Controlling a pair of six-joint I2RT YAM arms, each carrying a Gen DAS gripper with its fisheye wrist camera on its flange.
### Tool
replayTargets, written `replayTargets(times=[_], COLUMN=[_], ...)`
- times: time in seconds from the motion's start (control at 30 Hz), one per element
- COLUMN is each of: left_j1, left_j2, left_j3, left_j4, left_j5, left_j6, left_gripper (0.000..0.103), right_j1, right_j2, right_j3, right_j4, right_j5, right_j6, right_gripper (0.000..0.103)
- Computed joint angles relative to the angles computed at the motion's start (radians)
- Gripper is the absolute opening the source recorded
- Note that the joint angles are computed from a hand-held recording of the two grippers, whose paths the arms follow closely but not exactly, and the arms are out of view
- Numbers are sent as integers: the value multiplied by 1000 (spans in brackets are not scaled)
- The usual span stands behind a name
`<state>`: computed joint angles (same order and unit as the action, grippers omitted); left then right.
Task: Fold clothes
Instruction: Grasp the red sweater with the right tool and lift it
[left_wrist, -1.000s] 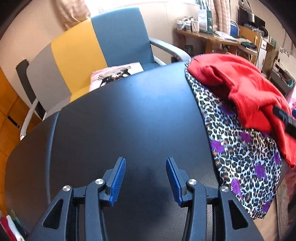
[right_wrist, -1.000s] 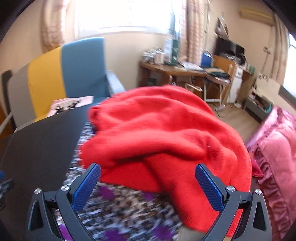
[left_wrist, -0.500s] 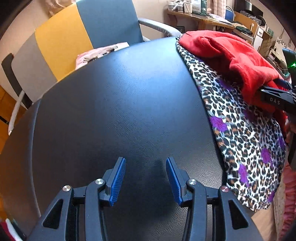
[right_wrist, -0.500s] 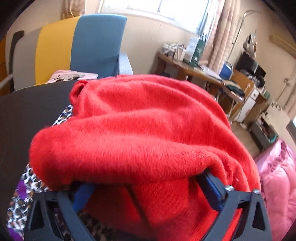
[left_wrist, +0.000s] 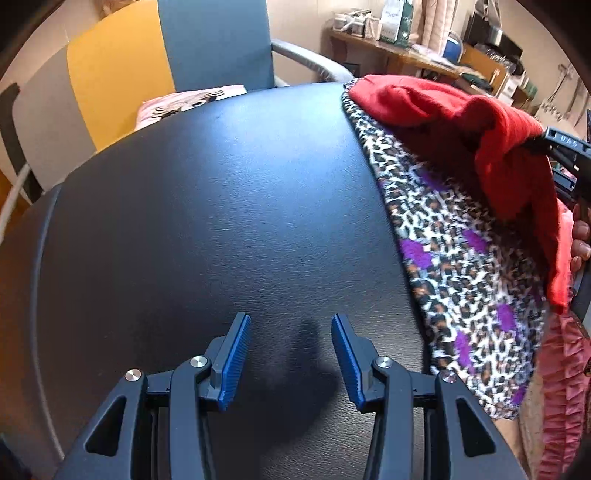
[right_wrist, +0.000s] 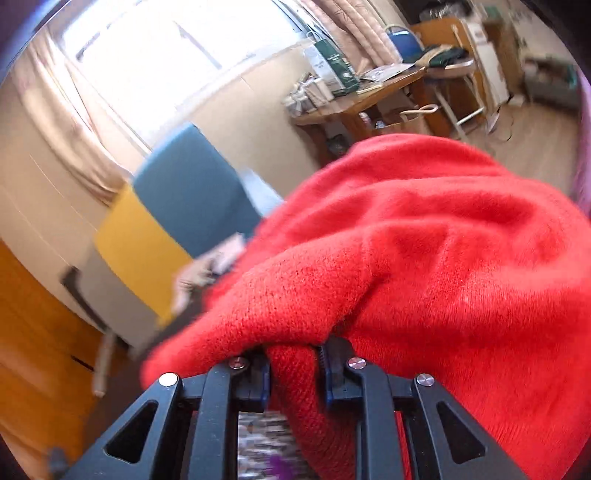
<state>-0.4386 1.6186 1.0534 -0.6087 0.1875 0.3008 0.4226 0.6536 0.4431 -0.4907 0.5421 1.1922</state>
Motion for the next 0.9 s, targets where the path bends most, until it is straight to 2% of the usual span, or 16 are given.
replayTargets(times=[0.17, 0.33, 0.5, 0.57, 0.67, 0.7, 0.77, 0.8, 0.83, 0.9], left_j1=[52, 147, 281, 325, 372, 381, 383, 373, 361, 334], left_j2=[33, 47, 93, 119, 145, 154, 174, 185, 195, 211], left_j3=[82, 138, 213, 239, 244, 239, 226, 217, 216, 211], left_j4=[-76, -81, -69, -80, -66, -58, -39, -28, -25, -19], left_j5=[68, 79, 107, 129, 166, 180, 203, 210, 210, 223], left_j6=[-16, -52, -68, -64, -71, -76, -84, -85, -77, -45], left_gripper=[46, 46, 46, 46, 46, 46, 46, 46, 46, 46], right_j1=[126, 294, 396, 428, 451, 450, 459, 463, 471, 483], right_j2=[81, 292, 613, 776, 960, 1024, 1096, 1098, 1069, 1000], right_j3=[74, 150, 248, 342, 443, 483, 523, 498, 458, 414], right_j4=[134, 319, 565, 598, 571, 527, 446, 471, 507, 489], right_j5=[29, 40, -95, -161, -215, -247, -258, -261, -242, -209], right_j6=[17, 22, -27, -62, -61, -57, -34, -32, -32, -4], right_gripper=[20, 20, 20, 20, 20, 22, 33, 33, 42, 60])
